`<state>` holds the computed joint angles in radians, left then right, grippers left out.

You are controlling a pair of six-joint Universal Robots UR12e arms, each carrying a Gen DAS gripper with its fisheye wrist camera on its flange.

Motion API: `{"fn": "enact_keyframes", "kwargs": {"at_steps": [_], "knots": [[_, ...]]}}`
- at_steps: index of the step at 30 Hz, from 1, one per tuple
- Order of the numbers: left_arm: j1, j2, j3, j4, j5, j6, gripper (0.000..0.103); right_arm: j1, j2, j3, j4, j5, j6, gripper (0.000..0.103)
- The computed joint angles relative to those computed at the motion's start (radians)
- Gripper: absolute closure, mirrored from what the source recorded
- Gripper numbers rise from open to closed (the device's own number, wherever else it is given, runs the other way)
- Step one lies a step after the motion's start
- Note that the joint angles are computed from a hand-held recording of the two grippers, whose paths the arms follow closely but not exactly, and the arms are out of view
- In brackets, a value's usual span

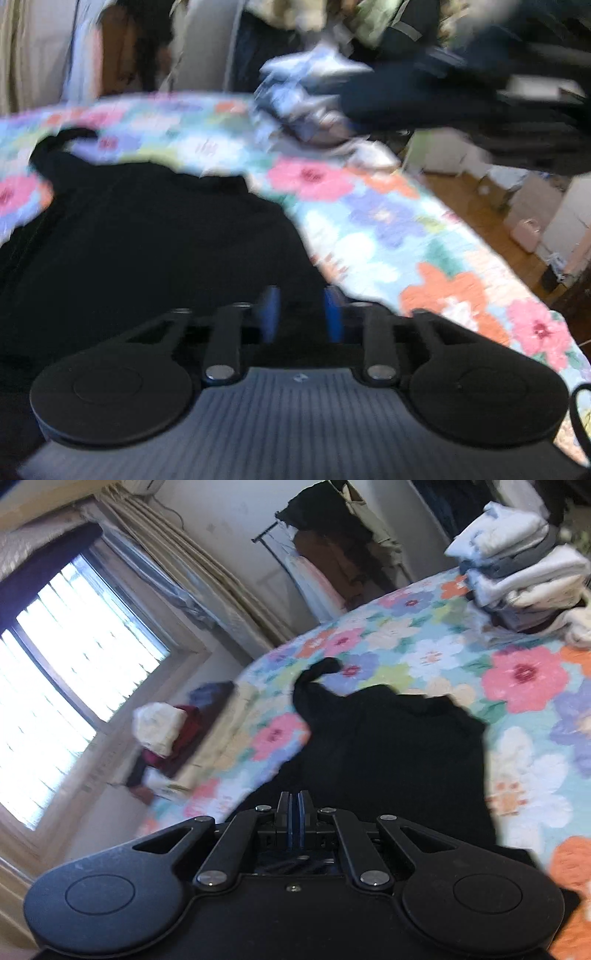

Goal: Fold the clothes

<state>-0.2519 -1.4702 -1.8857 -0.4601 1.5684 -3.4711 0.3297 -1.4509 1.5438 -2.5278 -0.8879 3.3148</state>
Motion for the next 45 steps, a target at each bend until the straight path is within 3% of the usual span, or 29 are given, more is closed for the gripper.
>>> {"fn": "enact_keyframes", "kwargs": {"at_steps": [2, 5, 6, 7, 10, 13, 16, 18, 20, 21, 22, 27, 29, 32, 34, 36, 38, 40, 43, 45], "knots": [[0.022, 0.007, 0.003, -0.067, -0.008, -0.069, 0.081, 0.015, -0.017, 0.017, 0.018, -0.134, -0.074, 0.09], [0.056, 0.027, -0.001, -0.154, -0.034, -0.168, 0.081, 0.025, -0.03, 0.04, 0.083, -0.246, -0.18, 0.068], [0.068, 0.036, -0.008, -0.167, -0.053, -0.192, 0.081, 0.025, -0.033, 0.048, 0.109, -0.262, -0.201, 0.058], [0.079, 0.044, -0.015, -0.173, -0.076, -0.216, 0.078, 0.025, -0.033, 0.053, 0.136, -0.265, -0.213, 0.055], [0.107, 0.057, -0.032, -0.177, -0.136, -0.271, 0.063, 0.023, -0.026, 0.064, 0.187, -0.223, -0.242, 0.049], [0.123, 0.06, -0.039, -0.189, -0.165, -0.3, 0.061, 0.03, -0.015, 0.074, 0.201, -0.178, -0.278, 0.043], [0.128, 0.059, -0.039, -0.201, -0.177, -0.298, 0.061, 0.069, 0.002, 0.088, 0.115, -0.265, -0.344, 0.033], [0.123, 0.05, -0.023, -0.24, -0.157, -0.253, 0.061, 0.089, 0.021, 0.09, 0.084, -0.325, -0.395, 0.032], [0.106, 0.033, 0.001, -0.29, -0.097, -0.2, 0.061, 0.095, 0.035, 0.086, 0.101, -0.334, -0.449, 0.033], [0.103, 0.028, 0.006, -0.299, -0.081, -0.192, 0.061, 0.091, 0.04, 0.085, 0.115, -0.309, -0.464, 0.053], [0.107, 0.027, 0.005, -0.297, -0.082, -0.2, 0.061, 0.084, 0.044, 0.082, 0.14, -0.272, -0.464, 0.094], [0.144, 0.048, -0.035, -0.194, -0.147, -0.298, 0.059, 0.044, 0.028, 0.125, 0.021, -0.162, -0.328, 0.095], [0.159, 0.059, -0.058, -0.137, -0.193, -0.341, 0.04, 0.027, 0.02, 0.129, -0.016, -0.134, -0.278, 0.095], [0.173, 0.066, -0.084, -0.044, -0.28, -0.348, 0.035, 0.011, 0.008, 0.126, -0.055, -0.127, -0.228, 0.095], [0.159, 0.06, -0.076, -0.04, -0.284, -0.296, 0.034, 0.012, 0.015, 0.111, -0.069, -0.138, -0.184, 0.095], [0.119, 0.047, -0.045, -0.093, -0.205, -0.195, 0.029, 0.012, 0.024, 0.086, -0.044, -0.155, -0.106, 0.095], [0.083, 0.03, -0.02, -0.131, -0.155, -0.087, 0.028, -0.004, 0.033, 0.069, -0.034, -0.109, -0.007, 0.095], [0.068, 0.017, -0.009, -0.132, -0.177, -0.022, 0.028, -0.016, 0.04, 0.064, -0.057, -0.047, 0.039, 0.095], [0.047, -0.001, -0.009, -0.053, -0.208, -0.001, 0.028, -0.014, 0.044, 0.044, -0.052, -0.012, 0.033, 0.095], [0.022, -0.015, 0.004, -0.028, -0.198, 0.064, 0.028, -0.016, 0.047, 0.036, -0.047, 0.032, 0.047, 0.095]]}}
